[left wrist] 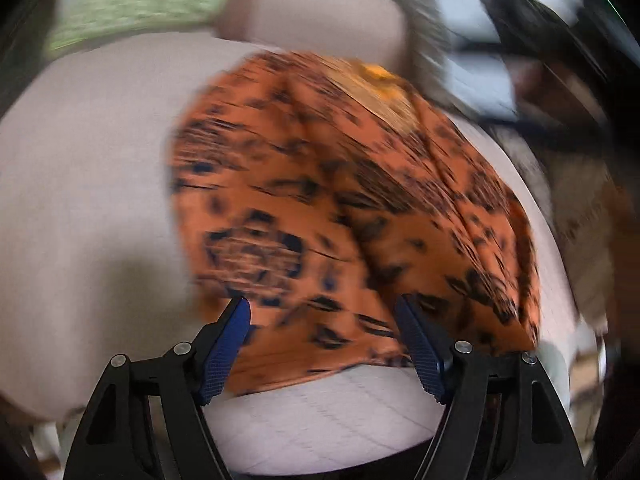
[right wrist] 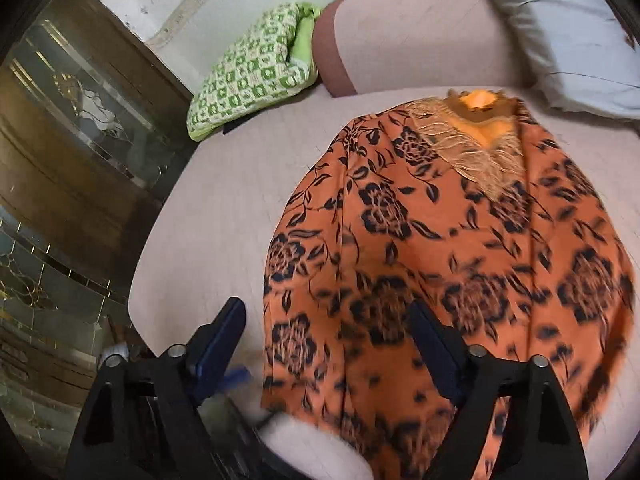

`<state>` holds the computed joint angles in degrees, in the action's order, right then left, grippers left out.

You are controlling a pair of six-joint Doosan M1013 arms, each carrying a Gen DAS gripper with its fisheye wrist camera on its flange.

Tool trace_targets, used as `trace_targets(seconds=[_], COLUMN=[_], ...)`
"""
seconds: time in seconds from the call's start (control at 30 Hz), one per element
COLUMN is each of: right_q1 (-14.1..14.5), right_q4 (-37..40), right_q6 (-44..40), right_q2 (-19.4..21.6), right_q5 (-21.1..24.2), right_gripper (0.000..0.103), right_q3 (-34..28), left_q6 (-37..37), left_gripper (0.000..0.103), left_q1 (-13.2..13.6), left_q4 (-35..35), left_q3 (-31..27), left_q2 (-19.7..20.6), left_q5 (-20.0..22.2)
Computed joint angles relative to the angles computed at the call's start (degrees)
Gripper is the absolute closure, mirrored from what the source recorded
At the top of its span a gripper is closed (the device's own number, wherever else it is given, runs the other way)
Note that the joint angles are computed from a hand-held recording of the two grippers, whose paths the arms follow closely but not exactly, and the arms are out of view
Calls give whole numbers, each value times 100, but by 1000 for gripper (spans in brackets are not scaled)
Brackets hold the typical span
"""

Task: Fold small clothes

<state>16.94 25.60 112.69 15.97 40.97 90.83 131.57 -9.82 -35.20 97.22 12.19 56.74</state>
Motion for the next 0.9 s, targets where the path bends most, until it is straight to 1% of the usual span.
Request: trace_targets(seconds=[0.03, 0.07, 0.1, 0.13, 0.17, 0.2, 0.23, 0.27, 0.3, 0.33, 0.4, 0.53, 0.6, 0.67, 0.73, 0.8, 0.87, 0.9], right_q1=[-25, -60, -111, -181, -225, -258, -285, -294, -303, -310, -294, -218, -200, -207, -156, -66, 46, 94], right_q4=[16, 124, 367, 737, 898, 1023, 1051, 1026, 1026, 1024, 911, 528, 384, 517, 644, 564, 535, 495], right_q6=[-83, -231, -478, -807, -940, -1041, -1070, -1032, -1030, -1049, -968, -632, -399, -357, -474, -517, -662, -700], right_q2=[113, 241, 364, 532, 630, 749, 901, 984, 1089, 1239, 1433, 1964, 2157, 2223, 2151, 2056, 1895, 1833], right_q5=[102, 215, 324, 467, 563, 680, 806, 863, 914, 1005, 1124, 1460, 1594, 1583, 1430, 1424, 1328, 1326], right_gripper=[27, 27, 27, 27, 28, 31, 33, 34, 34, 34, 35, 36, 36, 40, 39, 39, 38, 39], right_q3=[-118, -238, -336, -466, -540, -655, -824, -933, -1058, -1248, -1514, -2220, -2438, -2452, -2319, -2218, -2009, -1917], left_q6=[119, 191, 94, -142, -250, -212, -165, -143, -103, -114, -206, -749, -1026, -1205, -1343, -1518, -1707, -1841], left_gripper=[38, 43, 46, 57, 69, 75, 88, 93, 95, 97, 97, 98, 98, 98, 98, 98, 96, 96], left_q1=[-75, -158, -271, -373, -431, -433, -353, -267, -113, 57, 348, 1090, 1418, 1647, 1772, 1842, 1823, 1769], left_q4=[39, 105, 349, 709, 912, 919, 789, 596, 262, -20, -322, -1026, -1219, -1242, -1118, -925, -678, -495], left_q3=[-21, -41, -42, -44, -16, 29, -3, -58, -103, -135, -168, -349, -432, -513, -619, -762, -898, -933], left_q2=[69, 147, 226, 273, 272, 237, 238, 265, 280, 280, 259, 336, 379, 418, 472, 563, 652, 666], left_q5=[126, 197, 159, 48, -115, -283, -216, -61, 124, 211, 177, 264, 74, -131, -328, -467, -452, -494])
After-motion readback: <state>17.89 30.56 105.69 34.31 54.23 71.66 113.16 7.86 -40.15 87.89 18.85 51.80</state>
